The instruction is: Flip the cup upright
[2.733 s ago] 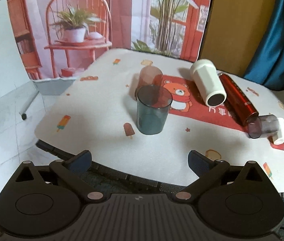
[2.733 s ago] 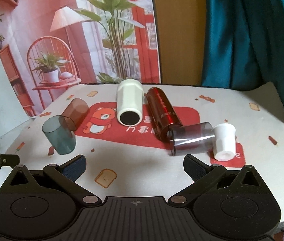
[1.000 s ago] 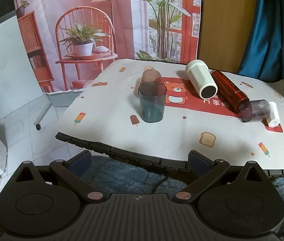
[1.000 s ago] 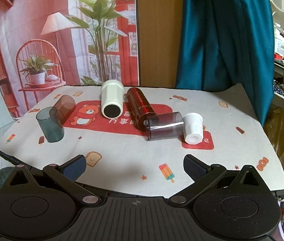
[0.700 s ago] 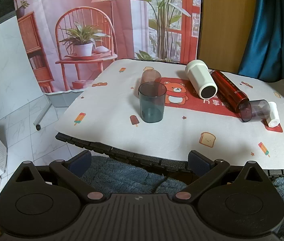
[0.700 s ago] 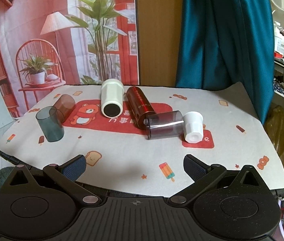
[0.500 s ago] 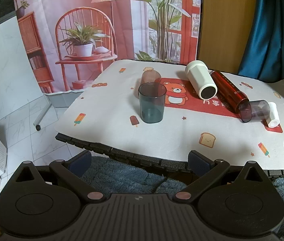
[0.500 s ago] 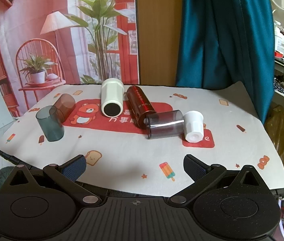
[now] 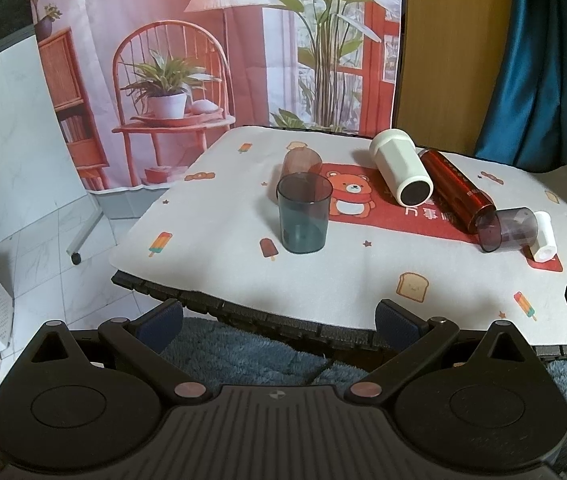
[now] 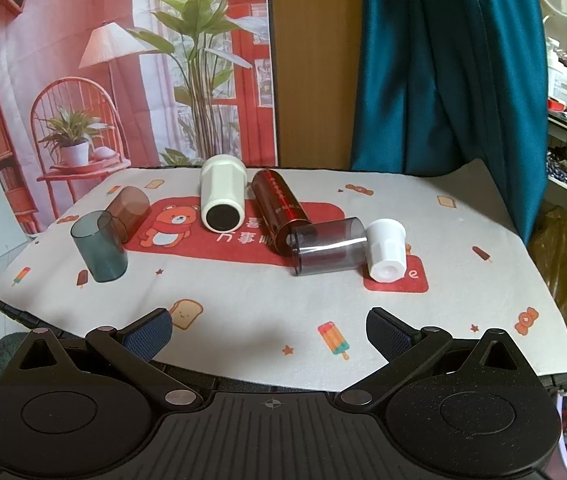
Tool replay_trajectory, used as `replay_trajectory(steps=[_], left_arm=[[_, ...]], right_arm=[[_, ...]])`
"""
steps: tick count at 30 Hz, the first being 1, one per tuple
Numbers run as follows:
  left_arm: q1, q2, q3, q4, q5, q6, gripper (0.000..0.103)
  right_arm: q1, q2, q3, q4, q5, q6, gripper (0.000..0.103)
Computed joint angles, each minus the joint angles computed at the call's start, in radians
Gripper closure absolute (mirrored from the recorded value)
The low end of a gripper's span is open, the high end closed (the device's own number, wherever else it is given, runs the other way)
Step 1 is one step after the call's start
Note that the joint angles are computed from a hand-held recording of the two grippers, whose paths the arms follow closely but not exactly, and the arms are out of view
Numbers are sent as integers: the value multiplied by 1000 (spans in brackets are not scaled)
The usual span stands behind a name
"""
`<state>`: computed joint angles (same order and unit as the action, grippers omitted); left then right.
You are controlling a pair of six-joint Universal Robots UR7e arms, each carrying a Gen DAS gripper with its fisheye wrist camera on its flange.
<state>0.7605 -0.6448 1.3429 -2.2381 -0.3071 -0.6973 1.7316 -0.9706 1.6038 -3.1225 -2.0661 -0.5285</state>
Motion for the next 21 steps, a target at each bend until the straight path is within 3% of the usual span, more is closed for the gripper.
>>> replay_trajectory(steps=[21], left_arm=[[-2,-2,7,-25,8,15,0]], right_arm=[[-3,0,-2,1,2,4,0]])
